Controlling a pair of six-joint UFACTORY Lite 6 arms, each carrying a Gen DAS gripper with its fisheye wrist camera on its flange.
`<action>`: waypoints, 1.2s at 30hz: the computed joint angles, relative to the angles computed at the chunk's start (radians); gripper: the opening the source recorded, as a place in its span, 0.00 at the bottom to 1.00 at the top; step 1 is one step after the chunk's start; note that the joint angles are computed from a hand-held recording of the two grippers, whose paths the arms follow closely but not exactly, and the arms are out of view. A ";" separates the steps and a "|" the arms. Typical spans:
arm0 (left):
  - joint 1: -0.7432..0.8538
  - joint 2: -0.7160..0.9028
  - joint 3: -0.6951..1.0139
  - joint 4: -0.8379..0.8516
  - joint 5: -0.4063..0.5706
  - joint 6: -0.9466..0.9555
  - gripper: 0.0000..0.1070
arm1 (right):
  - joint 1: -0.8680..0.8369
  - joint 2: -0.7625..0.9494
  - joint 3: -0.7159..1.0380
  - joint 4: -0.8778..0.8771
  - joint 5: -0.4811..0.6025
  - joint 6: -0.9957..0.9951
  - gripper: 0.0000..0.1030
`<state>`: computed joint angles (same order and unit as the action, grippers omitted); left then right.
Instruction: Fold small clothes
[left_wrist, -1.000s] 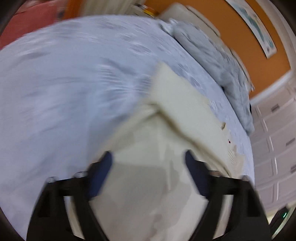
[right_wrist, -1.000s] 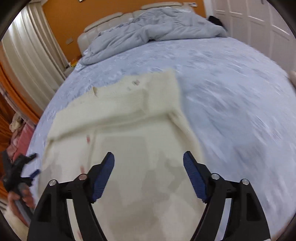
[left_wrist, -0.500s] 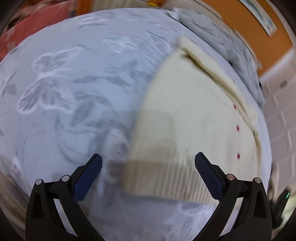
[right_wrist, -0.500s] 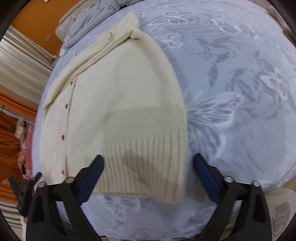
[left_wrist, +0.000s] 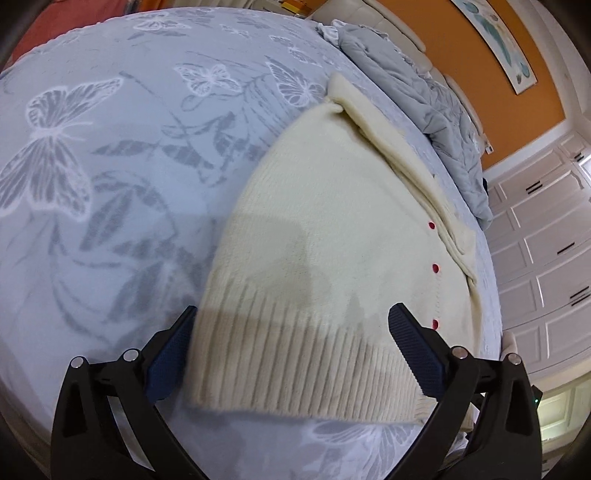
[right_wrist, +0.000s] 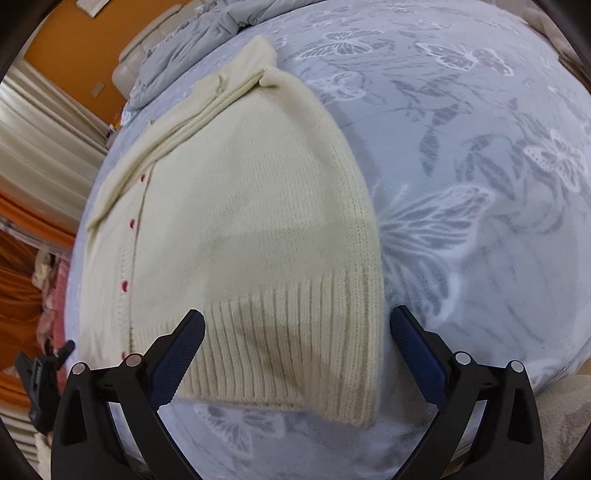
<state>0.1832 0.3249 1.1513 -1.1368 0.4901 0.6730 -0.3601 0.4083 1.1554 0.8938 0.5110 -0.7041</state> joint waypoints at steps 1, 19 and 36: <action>-0.007 0.003 0.002 0.000 -0.007 0.003 0.91 | 0.014 -0.001 0.002 -0.042 -0.013 0.035 0.95; 0.082 0.065 0.018 -0.106 0.153 -0.005 0.15 | -0.047 0.055 0.041 0.114 0.175 -0.110 0.36; 0.095 -0.104 0.052 0.018 0.296 -0.118 0.07 | -0.128 -0.167 -0.060 0.285 0.339 -0.210 0.07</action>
<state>0.2783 0.2204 1.2037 -1.1189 0.7860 0.5547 -0.4878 0.2410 1.0951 1.1784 0.8504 -0.9138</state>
